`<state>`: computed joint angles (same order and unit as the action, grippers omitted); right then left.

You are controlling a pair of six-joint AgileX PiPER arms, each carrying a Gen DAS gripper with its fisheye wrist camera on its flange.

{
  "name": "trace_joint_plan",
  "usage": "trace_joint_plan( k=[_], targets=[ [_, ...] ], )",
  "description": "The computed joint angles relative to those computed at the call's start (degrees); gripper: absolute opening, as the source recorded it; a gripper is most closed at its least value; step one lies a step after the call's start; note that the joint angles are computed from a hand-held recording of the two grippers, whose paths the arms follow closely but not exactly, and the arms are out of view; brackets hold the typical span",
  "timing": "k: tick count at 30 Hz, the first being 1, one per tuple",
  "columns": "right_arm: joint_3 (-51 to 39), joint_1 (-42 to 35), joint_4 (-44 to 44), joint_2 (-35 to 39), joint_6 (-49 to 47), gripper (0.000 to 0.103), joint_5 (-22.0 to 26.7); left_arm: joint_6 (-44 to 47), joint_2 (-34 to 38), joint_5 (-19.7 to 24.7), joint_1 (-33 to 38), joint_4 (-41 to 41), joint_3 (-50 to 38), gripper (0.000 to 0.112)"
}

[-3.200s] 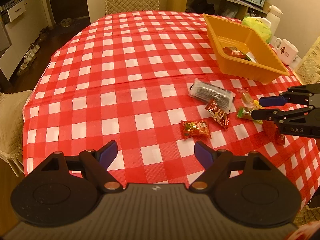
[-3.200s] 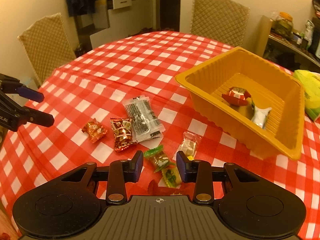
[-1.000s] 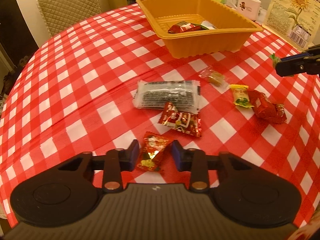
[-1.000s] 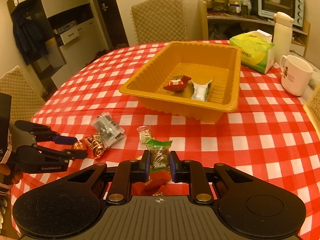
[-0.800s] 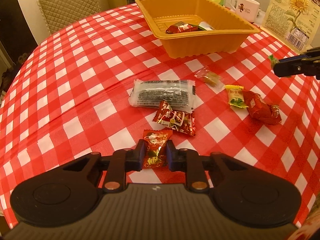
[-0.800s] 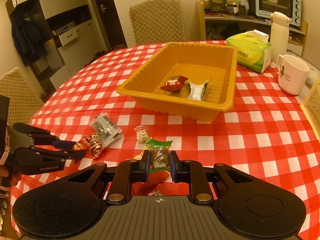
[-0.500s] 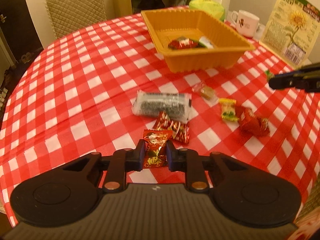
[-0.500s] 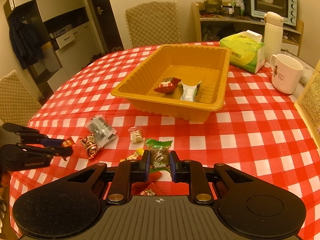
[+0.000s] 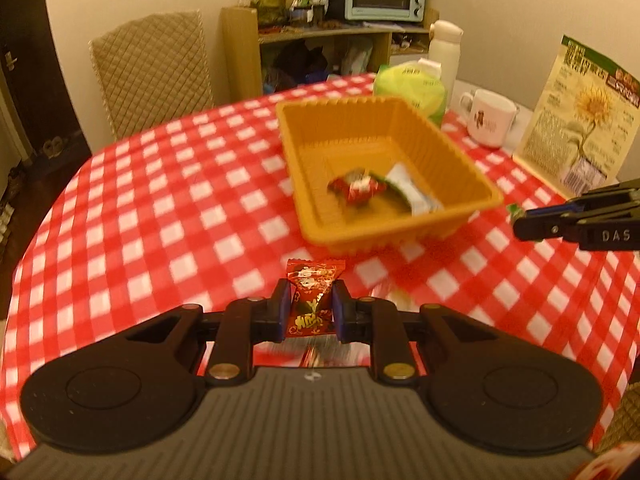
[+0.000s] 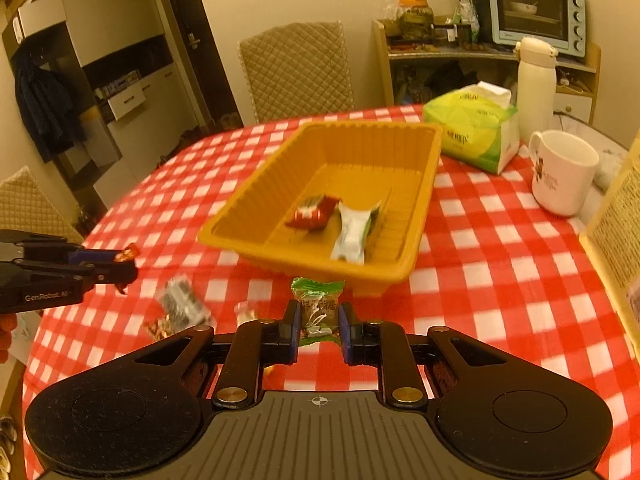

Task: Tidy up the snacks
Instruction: 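Carry both held candies over the orange tray with both tools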

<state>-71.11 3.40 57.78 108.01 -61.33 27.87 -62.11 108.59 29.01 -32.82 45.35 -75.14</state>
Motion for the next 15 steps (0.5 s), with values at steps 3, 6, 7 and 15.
trace_joint_plan(
  k=[3,6,7,15],
  targets=[
    [-4.4,-0.1,-0.6,2.2,1.2,0.02,1.6,5.4,3.7,0.7,1.1,-4.0,-6.6,0.02],
    [-9.1,0.2,-1.8,4.9,3.1,0.02,2.5,9.9,7.9,2.1,1.8,-7.4,-13.8,0.02],
    [-10.7,0.3,-2.5,5.8,4.1,0.02,2.8,11.3,9.4,2.7,2.0,-8.5,-16.2,0.02],
    [-23.5,0.9,-8.0,13.7,11.3,0.02,5.9,23.8,20.8,8.4,4.3,-19.1,-35.4,0.02]
  ],
)
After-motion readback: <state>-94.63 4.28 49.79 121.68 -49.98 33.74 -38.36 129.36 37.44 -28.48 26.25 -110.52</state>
